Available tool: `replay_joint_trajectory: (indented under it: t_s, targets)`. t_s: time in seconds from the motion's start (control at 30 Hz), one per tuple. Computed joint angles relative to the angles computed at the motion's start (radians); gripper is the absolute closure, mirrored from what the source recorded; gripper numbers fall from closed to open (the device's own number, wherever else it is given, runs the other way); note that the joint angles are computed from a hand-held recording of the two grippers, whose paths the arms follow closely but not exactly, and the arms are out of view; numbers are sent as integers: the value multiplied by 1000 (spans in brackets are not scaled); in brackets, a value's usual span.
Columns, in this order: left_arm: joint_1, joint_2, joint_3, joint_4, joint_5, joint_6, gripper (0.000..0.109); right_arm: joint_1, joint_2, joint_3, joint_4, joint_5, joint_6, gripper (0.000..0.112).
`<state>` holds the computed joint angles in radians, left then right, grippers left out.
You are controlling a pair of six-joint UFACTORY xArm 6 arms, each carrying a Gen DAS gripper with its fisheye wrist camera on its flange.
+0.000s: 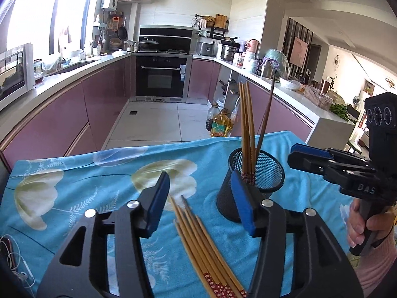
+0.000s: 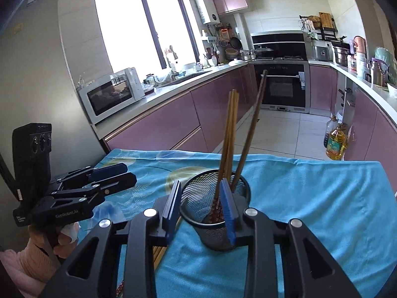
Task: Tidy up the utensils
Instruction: 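Return both open grippers to the remaining chopsticks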
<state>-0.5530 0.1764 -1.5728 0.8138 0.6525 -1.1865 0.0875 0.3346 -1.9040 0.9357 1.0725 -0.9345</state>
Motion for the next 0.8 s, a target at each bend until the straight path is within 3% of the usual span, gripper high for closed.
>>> replay_joint_trajectory:
  t_s: [0.2,0.43,0.8]
  targets:
    - [-23,-94,147,16,57,-45,51,30,-90,148,-42,56,-58,70]
    - [-38,-119,254,-81,75,-29,51,99,-116,275,-198,13,5,68]
    - [-46,-117,310,-146,39,-40,51,131,-158,376,-269,-70,25,68]
